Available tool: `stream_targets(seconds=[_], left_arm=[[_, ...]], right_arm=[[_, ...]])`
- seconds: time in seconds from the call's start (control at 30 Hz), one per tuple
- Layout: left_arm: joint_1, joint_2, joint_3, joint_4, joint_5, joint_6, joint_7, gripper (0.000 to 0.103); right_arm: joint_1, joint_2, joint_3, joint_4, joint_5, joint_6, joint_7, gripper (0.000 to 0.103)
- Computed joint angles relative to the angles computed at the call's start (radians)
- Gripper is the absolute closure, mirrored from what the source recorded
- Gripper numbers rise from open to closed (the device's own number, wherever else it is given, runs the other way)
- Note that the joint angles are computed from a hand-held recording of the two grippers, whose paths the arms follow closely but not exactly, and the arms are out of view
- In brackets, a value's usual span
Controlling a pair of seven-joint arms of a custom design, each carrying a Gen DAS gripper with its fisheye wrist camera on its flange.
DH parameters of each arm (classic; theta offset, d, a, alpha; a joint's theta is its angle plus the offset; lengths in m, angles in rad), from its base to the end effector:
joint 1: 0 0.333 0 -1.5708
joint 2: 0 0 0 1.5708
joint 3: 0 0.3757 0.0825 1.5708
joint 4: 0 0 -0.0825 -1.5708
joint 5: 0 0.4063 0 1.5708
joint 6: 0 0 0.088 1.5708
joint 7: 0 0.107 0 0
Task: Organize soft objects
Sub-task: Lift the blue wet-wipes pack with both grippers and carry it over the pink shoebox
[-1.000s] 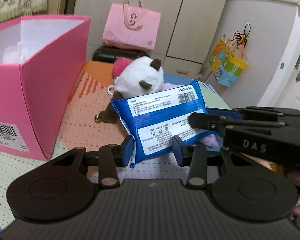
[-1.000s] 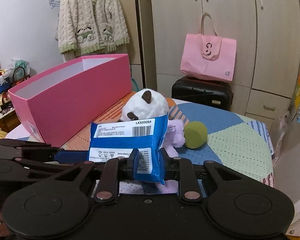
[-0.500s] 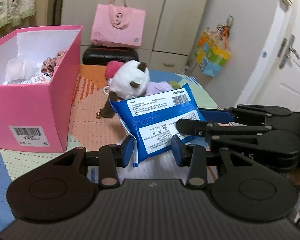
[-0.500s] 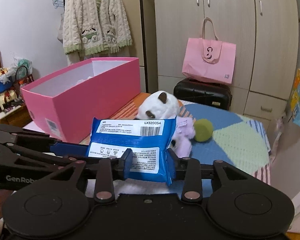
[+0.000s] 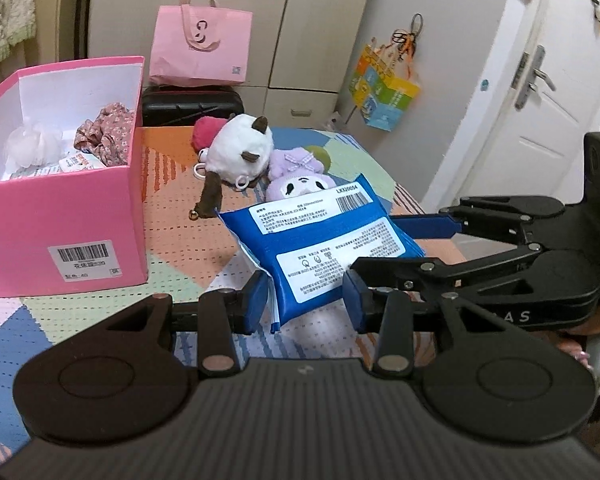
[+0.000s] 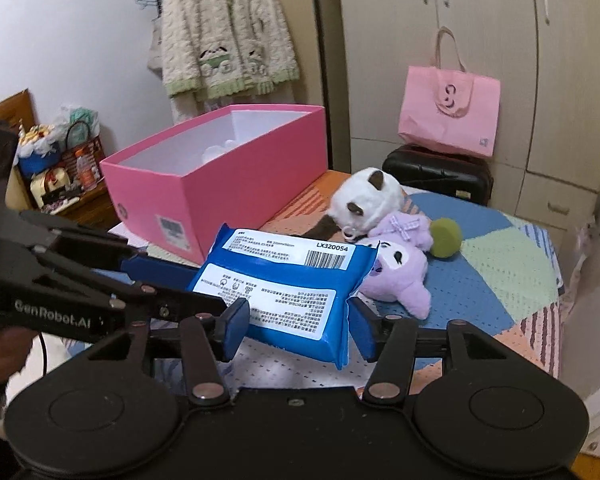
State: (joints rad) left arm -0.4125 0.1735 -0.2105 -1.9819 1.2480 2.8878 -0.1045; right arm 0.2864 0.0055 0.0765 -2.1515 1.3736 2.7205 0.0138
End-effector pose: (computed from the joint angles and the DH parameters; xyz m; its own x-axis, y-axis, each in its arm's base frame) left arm 0.4959 -0.4153 0.4838 -0.1562 -0.9600 0.2326 -0.6442 -0.0795 -0.7608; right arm 0.5587 0.1737 0.4842 0.7224 -0.6858 -0.0888 -0.4477 -0.3660 -0.8158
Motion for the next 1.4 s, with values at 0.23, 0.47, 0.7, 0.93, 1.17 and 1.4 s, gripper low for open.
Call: stream_targets(seconds=[0.23, 0.47, 0.7, 0.93, 1.17, 1.4], left_arm=[[0.024, -0.057, -0.025, -0.061, -0.137, 0.019, 0.158, 0.064], [0.049, -0.153, -0.062, -0.16, -0.395, 0.004, 0.4, 0.064], [0.048, -0.261, -0.074, -0.225, -0.619, -0.066, 0.609, 0.064], [0.082, -0.36, -0.091, -0.25, -0.556, -0.138, 0.593, 0.064], [0.122, -0.402, -0.085, -0.261, -0.507, -0.138, 0.58, 0.063], [0.206, -0.399, -0.098, -0.25, -0.312, -0.13, 0.434, 0.064]], right_arm=[[0.03, -0.055, 0.012, -0.042, -0.018, 0.052, -0.046, 0.043], [0.069, -0.111, 0.014, -0.078, -0.047, 0.048, -0.052, 0.043], [0.106, -0.154, 0.014, -0.085, -0.061, 0.019, -0.049, 0.043], [0.137, -0.145, 0.025, -0.034, -0.057, 0.013, -0.029, 0.043], [0.137, -0.078, 0.027, 0.071, -0.059, -0.032, -0.004, 0.042], [0.131, 0.03, 0.056, 0.191, -0.045, -0.032, -0.008, 0.045]])
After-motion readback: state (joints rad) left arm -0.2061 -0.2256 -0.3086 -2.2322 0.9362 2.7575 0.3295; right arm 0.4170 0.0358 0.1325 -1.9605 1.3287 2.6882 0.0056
